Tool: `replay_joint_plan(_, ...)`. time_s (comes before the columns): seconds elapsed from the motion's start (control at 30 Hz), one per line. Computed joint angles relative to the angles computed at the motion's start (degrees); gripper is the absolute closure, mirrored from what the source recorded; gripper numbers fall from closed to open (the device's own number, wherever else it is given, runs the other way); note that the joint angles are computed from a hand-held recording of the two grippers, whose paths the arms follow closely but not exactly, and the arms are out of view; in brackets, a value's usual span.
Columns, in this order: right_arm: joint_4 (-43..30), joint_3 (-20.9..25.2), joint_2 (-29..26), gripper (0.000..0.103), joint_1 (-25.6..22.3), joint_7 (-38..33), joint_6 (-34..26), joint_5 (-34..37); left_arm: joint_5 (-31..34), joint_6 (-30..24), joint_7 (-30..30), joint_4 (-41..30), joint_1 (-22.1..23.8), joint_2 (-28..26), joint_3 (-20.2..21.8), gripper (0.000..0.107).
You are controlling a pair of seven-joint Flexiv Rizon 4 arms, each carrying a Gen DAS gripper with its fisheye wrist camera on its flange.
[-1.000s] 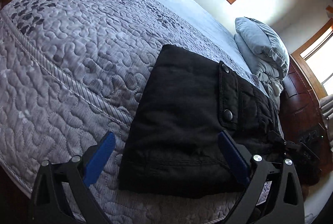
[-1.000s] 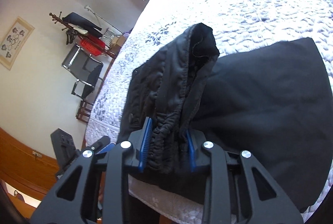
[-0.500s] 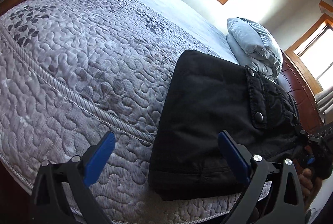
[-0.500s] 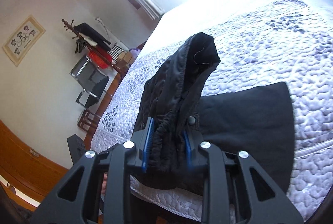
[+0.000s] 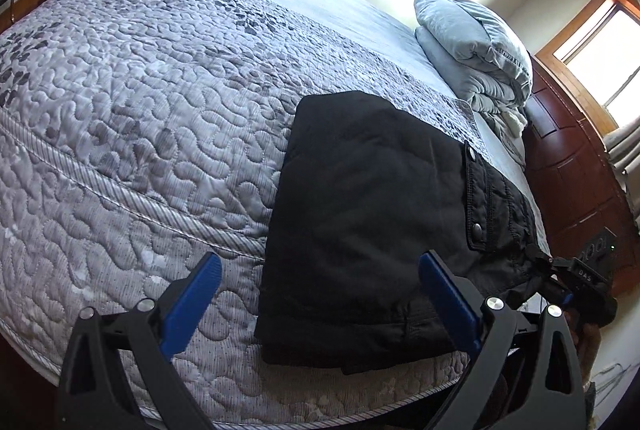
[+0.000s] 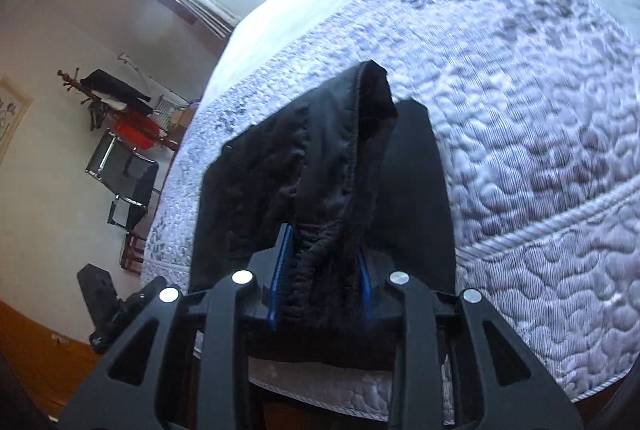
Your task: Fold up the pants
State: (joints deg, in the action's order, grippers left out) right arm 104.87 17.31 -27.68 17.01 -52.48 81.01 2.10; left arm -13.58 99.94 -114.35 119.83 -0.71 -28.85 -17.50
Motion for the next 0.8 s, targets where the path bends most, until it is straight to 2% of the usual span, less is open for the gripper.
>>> replay_joint_plan(0.07, 0.31, 0.25, -0.69, 0.063, -0.35, 0.23, -0.28, 0.7, -0.05, -0.41, 0.02, -0.17, 0.34, -0.09, -0.48, 0.007)
replay_joint_plan(0.2, 1.37, -0.18, -0.53, 0.051, 0.02, 1.29, -0.22, 0.9, -0.56, -1.26, 0.0, -0.44, -1.08, 0.12, 1.25, 0.007)
replay_joint_plan(0.27, 1.74, 0.91, -0.15, 0.039, -0.91, 0.81, -0.28, 1.65, -0.98, -1.71, -0.05, -0.43, -1.47, 0.18, 1.81, 0.007)
replay_joint_plan(0.33, 3.01, 0.43, 0.74, 0.037, -0.5, 1.02, 0.89, 1.66, -1.4, -1.76, -0.17, -0.22, -1.04, 0.08, 1.44, 0.007)
replay_joint_plan(0.37, 3.48, 0.14, 1.17, 0.03, -0.28, 1.26, 0.94, 1.45, -1.6, -1.82, -0.26, -0.17, -0.9, -0.02, 1.33, 0.007)
replay_joint_plan(0.43, 4.11, -0.11, 1.87, 0.024, -0.05, 1.71, 0.35, 1.13, -1.87, -2.1, -0.27, -0.17, -0.27, -0.33, 0.68, 0.007)
replay_joint_plan(0.5, 4.83, -0.44, 2.21, 0.027, 0.4, 2.02, 0.48, 0.75, -2.09, -2.83, -0.07, -0.42, 0.15, -0.8, 0.07, 0.007)
replay_joint_plan(0.53, 4.94, -0.03, 2.17, 0.042, 0.21, 1.8, 0.58, 0.78, -2.22, -3.47, 0.11, -0.69, 0.01, -0.99, 0.11, 0.007)
replay_joint_plan(0.57, 4.47, 0.99, 1.89, 0.052, -0.44, 0.82, -0.32, 1.43, -2.39, -4.36, 0.39, -1.06, -0.26, -1.19, 0.25, 0.007)
replay_joint_plan(0.7, 5.47, -1.78, 3.0, 0.065, 2.22, 2.4, 0.3, -1.47, -3.08, -5.67, 2.18, -1.63, 0.17, -1.68, -1.19, 0.007)
replay_joint_plan(0.8, 5.59, 0.11, 3.77, 0.07, 0.87, 0.95, 2.1, -0.72, -3.38, -5.64, 2.71, -2.03, -1.42, -1.38, 0.18, 0.007)
